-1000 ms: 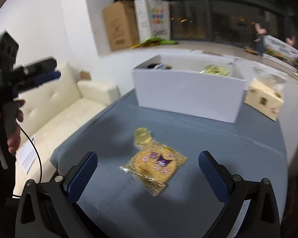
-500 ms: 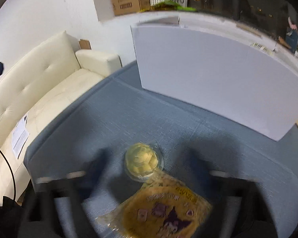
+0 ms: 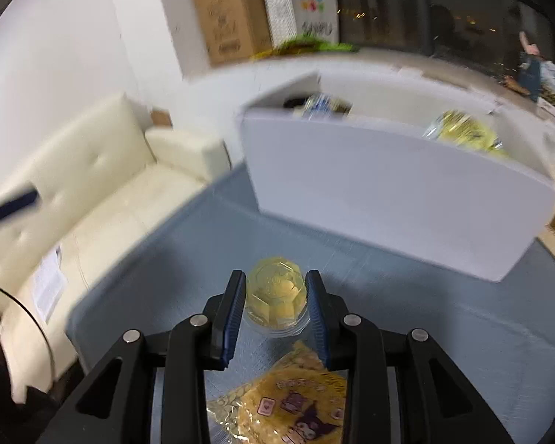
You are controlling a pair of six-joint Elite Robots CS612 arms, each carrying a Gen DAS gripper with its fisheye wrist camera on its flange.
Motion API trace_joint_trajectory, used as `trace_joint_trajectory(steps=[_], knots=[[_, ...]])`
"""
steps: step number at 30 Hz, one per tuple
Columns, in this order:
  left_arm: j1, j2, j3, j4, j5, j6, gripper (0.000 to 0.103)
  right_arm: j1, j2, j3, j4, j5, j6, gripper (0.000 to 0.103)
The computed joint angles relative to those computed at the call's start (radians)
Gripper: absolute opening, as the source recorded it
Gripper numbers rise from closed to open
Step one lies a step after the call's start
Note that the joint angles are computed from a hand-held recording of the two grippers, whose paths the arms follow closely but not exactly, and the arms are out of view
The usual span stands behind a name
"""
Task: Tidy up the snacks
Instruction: 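Grasp the clear jelly cup with the right gripper, then grasp the round Kuromi cracker pack with the left gripper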
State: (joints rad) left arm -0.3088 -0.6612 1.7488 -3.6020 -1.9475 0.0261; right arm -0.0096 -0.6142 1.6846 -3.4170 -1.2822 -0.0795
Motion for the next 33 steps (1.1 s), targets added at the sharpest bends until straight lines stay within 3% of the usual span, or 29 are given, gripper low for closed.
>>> trace_joint_trajectory(steps=[4,9,18,24,25,27,33], knots=[[-0.037,0.008,-0.01,0.071,-0.01,0.101,0.103,-0.029,-0.049,0.072,-0.114,0.027,0.064,0.036],[-0.102,0.023,-0.031,0.17,0.028,0.203,0.103,-0.05,-0.104,0.173,-0.249,-0.017,0.095,0.036],[-0.177,0.07,-0.117,0.346,0.176,0.192,0.103,-0.105,-0.147,0.342,-0.474,-0.057,0.222,0.036],[-0.191,0.09,-0.139,0.401,0.24,0.195,0.101,-0.128,-0.144,0.394,-0.547,-0.059,0.274,0.036],[-0.189,0.094,-0.143,0.409,0.234,0.203,0.097,-0.129,-0.142,0.398,-0.556,-0.059,0.281,0.036],[-0.183,0.097,-0.144,0.385,0.212,0.2,0.078,-0.13,-0.141,0.404,-0.56,-0.059,0.284,0.036],[-0.163,0.084,-0.119,0.325,0.13,0.203,0.078,-0.121,-0.136,0.401,-0.557,-0.058,0.272,0.036]])
